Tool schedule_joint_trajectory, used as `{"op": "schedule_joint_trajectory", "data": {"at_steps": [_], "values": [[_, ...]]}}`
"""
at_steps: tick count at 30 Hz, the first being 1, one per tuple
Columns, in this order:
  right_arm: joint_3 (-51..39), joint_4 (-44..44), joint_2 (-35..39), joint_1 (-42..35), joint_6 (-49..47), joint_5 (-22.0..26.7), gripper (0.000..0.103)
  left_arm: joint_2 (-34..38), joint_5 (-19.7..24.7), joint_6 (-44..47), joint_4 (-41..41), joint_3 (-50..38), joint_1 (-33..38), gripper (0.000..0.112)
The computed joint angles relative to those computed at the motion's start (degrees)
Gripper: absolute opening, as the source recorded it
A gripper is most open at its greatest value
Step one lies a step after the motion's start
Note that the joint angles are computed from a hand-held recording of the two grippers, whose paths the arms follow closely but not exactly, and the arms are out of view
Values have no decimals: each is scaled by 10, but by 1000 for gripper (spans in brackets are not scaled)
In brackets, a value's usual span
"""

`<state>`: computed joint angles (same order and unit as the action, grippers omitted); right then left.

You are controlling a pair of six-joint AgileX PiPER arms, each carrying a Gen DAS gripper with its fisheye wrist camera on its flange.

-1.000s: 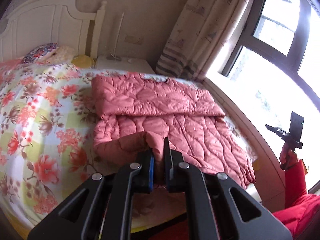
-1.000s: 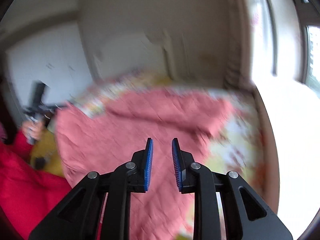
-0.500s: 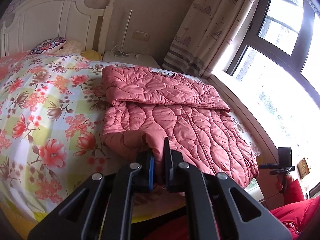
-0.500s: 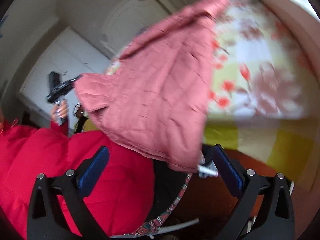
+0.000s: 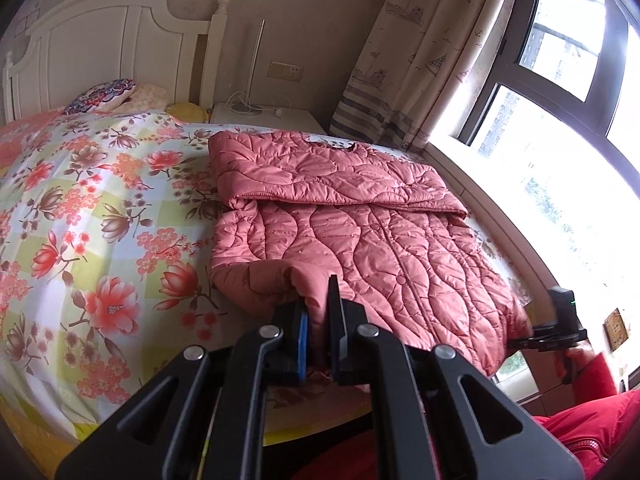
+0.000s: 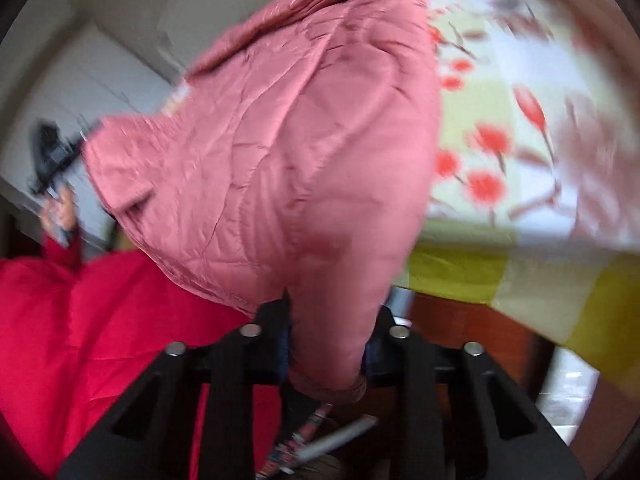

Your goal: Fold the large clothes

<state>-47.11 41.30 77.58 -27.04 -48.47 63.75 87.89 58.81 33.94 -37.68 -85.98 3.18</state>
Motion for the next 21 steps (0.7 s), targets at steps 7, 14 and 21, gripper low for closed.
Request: {"op": "schedule_joint_trajectory", "data": {"at_steps": [7,14,21], "values": [[-175,-216,-85,211,331,-20,18,-4,24,48,-39,6,24,8],[-301,-145,-56,204,302,-35,17,28,44,41,-87,-66,41,8],[-581,0,131,108,268,24,17,187,56,-142,-18,-389,11,8]]}}
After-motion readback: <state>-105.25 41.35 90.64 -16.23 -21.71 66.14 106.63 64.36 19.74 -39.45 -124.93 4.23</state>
